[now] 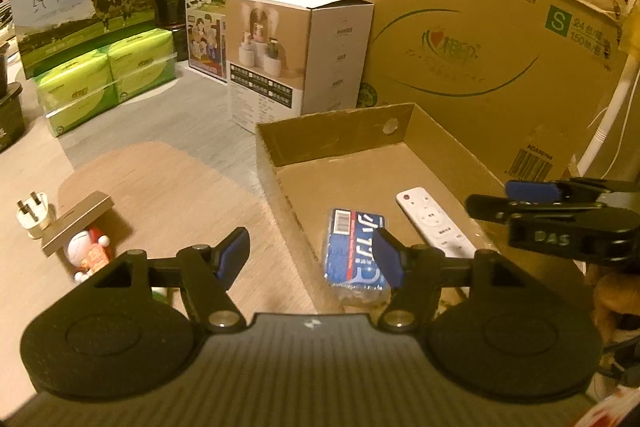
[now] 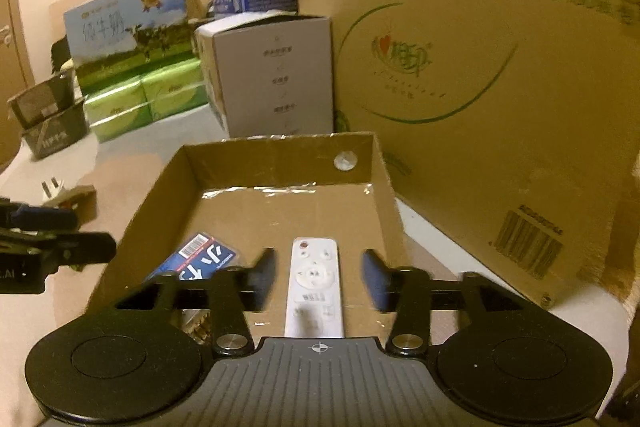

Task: Organize rigid objects
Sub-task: 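Carry the remote and tissue pack into the cardboard tray and open both tools, then move both tools back toward the remaining items on the floor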

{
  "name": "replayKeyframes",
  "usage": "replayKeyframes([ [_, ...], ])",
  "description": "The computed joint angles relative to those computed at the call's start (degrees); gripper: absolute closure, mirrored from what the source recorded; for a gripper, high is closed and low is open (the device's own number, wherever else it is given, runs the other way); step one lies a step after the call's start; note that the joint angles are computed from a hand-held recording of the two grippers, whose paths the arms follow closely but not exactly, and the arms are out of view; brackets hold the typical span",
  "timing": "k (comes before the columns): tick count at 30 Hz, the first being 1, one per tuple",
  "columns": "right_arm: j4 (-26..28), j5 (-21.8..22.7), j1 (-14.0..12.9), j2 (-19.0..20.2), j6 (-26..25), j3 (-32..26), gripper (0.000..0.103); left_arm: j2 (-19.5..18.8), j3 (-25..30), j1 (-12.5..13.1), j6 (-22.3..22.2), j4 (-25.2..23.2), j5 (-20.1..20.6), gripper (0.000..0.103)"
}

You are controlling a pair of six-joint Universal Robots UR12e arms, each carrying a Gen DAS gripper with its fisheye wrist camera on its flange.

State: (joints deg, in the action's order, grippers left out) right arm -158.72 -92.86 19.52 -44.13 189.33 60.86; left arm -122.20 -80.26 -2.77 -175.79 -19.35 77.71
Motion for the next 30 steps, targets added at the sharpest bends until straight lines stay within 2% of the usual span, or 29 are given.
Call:
replayKeyframes([
  [8, -0.91, -1.78, 0.94, -4.80, 4.95, 6.15, 0.043, 4.10, -5.22, 1.01, -0.95, 1.04, -0.26, 0.035],
  [16, -0.33, -4.61, 3.26, -8.97, 8.12, 10.58, 0.037, 8.95, -10.94, 2.33, -1.88, 2.07, -0.89, 0.032],
  [30, 0.57, -6.60, 7.45, -12.20, 10.81, 13.72, 0.028, 15.77, -19.02, 5.63, -1.74, 3.63, -2.17, 0.025],
])
